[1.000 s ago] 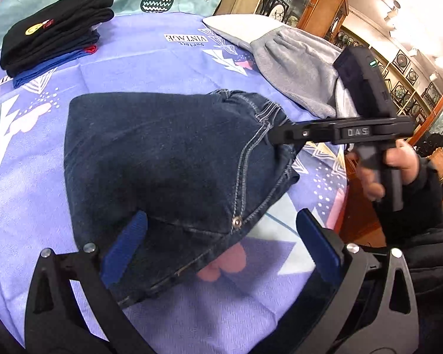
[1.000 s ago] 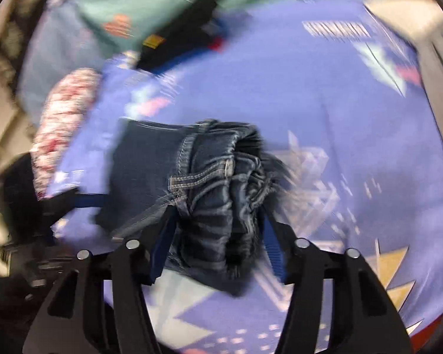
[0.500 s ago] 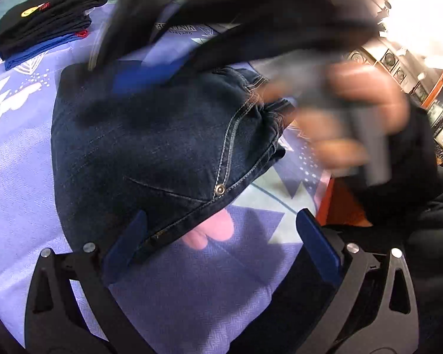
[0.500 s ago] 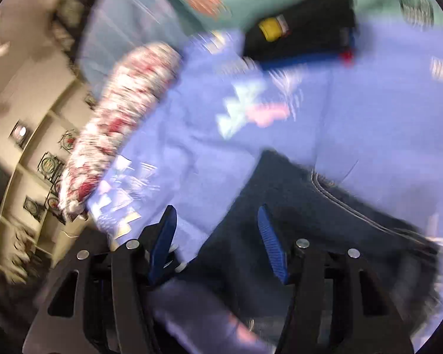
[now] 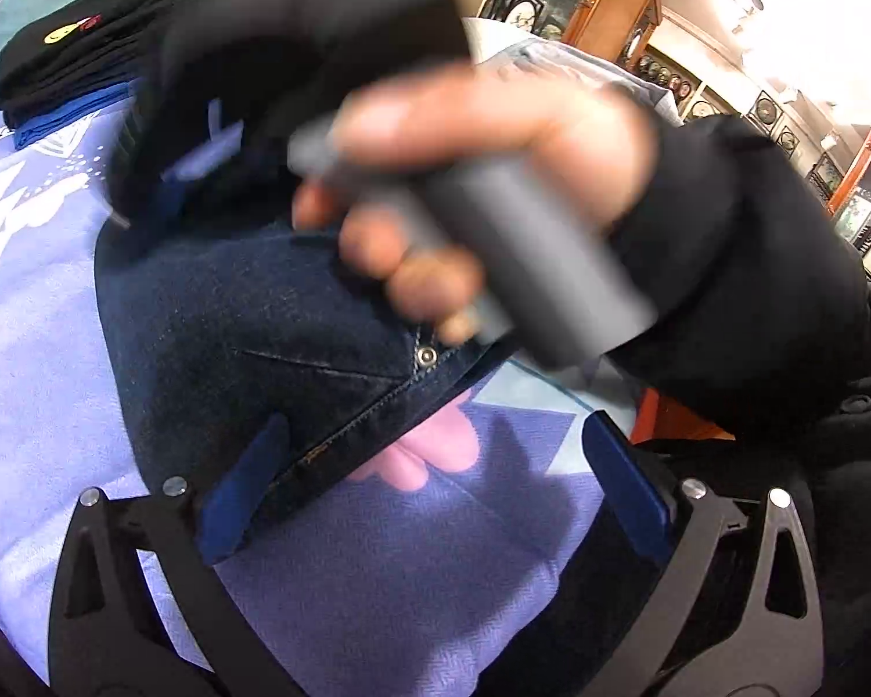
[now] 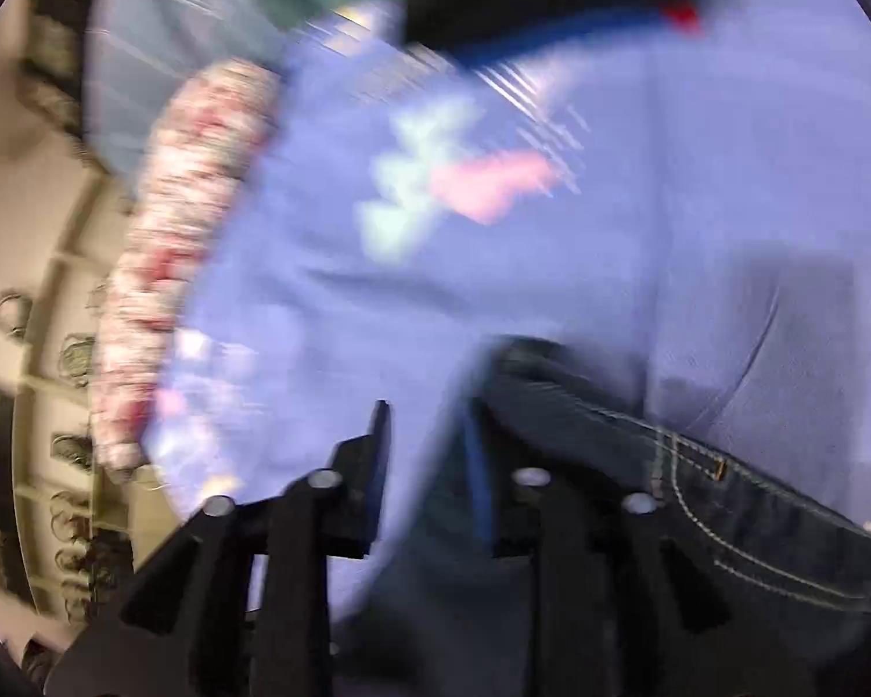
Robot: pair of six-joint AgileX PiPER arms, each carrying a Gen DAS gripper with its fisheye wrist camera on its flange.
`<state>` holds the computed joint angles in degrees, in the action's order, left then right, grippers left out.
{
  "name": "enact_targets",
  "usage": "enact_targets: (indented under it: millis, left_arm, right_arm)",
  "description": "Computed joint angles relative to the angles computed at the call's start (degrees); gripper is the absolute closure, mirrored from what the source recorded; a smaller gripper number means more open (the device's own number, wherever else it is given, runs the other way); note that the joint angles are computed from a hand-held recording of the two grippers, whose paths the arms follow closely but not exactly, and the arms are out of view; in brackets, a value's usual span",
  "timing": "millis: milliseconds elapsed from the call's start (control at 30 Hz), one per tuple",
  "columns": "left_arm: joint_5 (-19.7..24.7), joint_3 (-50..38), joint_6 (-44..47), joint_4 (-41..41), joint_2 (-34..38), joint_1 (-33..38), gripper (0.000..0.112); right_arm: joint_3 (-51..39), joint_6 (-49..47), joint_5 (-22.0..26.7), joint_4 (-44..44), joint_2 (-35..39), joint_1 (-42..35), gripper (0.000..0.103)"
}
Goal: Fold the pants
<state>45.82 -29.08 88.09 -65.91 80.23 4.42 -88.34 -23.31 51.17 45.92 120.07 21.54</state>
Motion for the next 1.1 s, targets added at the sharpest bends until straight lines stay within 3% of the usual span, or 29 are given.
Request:
enact_targets:
  millis: [100,167,200,233,267,333,367,433,467,533,633,767,900,1100]
  left_arm:
    - [2.97,0.44,2.02,-0.06,-0.49,2.31,0.012]
    - [5.57,0.18,2.14,0.31,-1.29,4.50,0.012]
    - [7.65,-0.04,2.11,0.71,-2.85,7.12,0.012]
    - [8.93,-0.17,2.52,0.98,-4.25,9.42,0.012]
    - [11.83,-1.13,2.77,1.64,-5.13,13.28,0.012]
    - [18.30,-4.33,2.65,2.06,-3.35,21.02,0.012]
    - [19.20,-7.02,0.35,2.12,-0.99,24.02,0.012]
    - [18.36,-12.23,-5.42,3.61,5.43,24.96,0.012]
    - [17.65,-15.99,-10.35,5.32,10.29,24.77,0.012]
    - [17.55,-21.08,-16.46,7.71,16.67,22.83,0.012]
    - [14.50,-23.95,-21.15,10.39,21.00,17.81,0.012]
    - [13.37,-26.53,-24.21,11.82,24.00,12.23,0.012]
    - [11.87,-28.05,-25.88,11.87,26.33,8.53,0.012]
    - [5.12,-26.69,-27.00,10.92,24.77,3.57,0.012]
  right_arm:
    - [3.75,-5.25,1.72,7.76,-3.18,-2.81,0.101]
    - [9.64,-10.28,3.09,12.70,-9.39,-5.71,0.074]
    - [13.54,-13.22,3.29,14.68,-13.92,-7.59,0.051]
    - [17.78,-16.23,3.44,15.70,-19.38,-10.16,0.041]
    - [20.00,-17.95,4.23,15.36,-22.88,-12.87,0.038]
    - [25.44,-20.71,4.30,12.91,-32.02,-20.59,0.009]
    - [28.90,-21.80,2.44,11.10,-37.11,-25.86,0.002]
    - [32.15,-20.95,0.86,6.31,-41.08,-32.34,0.002]
    - [32.91,-21.06,3.20,4.29,-40.04,-36.42,0.002]
    - [34.25,-22.30,8.80,3.17,-34.04,-42.34,0.002]
    - [38.23,-28.29,10.29,7.24,-27.90,-44.65,0.002]
    - [39.30,-35.02,13.49,14.03,-22.19,-41.88,0.002]
    - [36.92,-34.53,9.69,16.12,-18.26,-35.27,0.002]
    - [34.81,-28.12,4.60,10.80,-19.78,-29.93,0.002]
